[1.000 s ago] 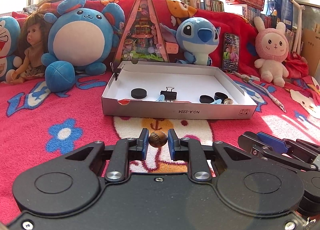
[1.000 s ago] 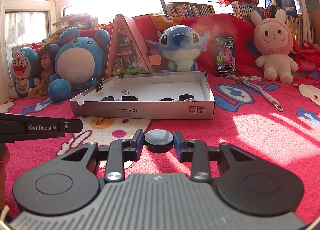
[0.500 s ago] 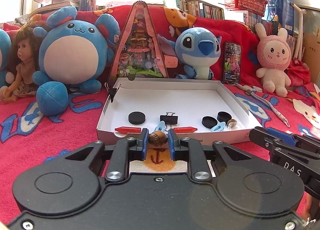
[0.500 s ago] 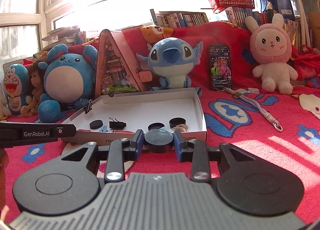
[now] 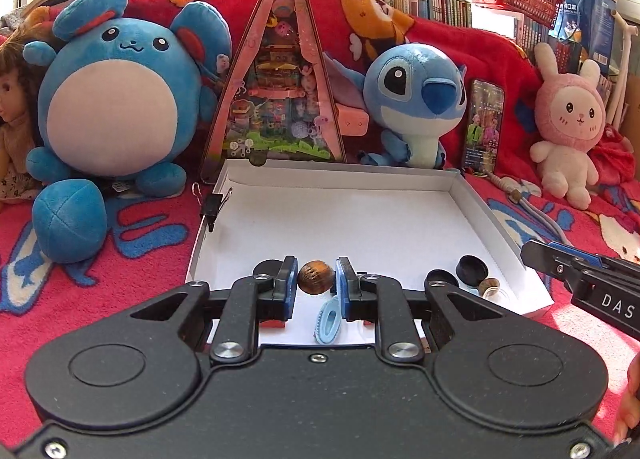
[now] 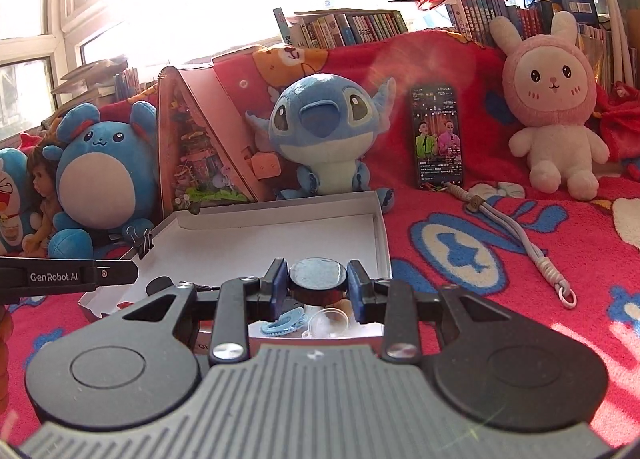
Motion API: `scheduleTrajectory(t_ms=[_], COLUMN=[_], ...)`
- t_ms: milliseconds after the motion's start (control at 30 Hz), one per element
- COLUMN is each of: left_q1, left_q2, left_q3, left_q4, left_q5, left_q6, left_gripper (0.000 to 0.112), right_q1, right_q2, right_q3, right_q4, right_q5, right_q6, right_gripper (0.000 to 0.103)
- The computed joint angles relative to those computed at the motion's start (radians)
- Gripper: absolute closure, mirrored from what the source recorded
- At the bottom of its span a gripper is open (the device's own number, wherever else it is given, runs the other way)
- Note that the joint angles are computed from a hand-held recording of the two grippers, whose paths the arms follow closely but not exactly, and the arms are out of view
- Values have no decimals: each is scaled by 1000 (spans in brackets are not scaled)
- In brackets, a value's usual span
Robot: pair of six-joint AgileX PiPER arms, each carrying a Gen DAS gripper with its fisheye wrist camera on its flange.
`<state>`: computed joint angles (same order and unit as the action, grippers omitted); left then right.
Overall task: Organize rigid objects
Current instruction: 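Carry the acorn and black cap with both tools into the white box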
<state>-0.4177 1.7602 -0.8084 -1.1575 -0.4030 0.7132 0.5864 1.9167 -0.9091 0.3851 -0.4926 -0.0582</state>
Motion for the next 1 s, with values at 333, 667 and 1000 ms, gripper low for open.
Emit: scheduleTrajectory(t_ms=[333, 667, 1000], left_q1=[51, 47, 58], left_q2=[197, 281, 323], left_q3=[-262, -356, -406], left_q4=[-338, -444, -537], left_q5=[18, 29, 20], left_q6=[363, 466, 560], left_gripper=[93, 93, 93], right_q1=[-71, -85, -72], right_q2=[137, 238, 281], right_q3=[-310, -459, -517], right_q4=[-31, 199, 472], right_q5=[281, 390, 417], right_q6=[-53, -240, -523], right_gripper=[66, 66, 66])
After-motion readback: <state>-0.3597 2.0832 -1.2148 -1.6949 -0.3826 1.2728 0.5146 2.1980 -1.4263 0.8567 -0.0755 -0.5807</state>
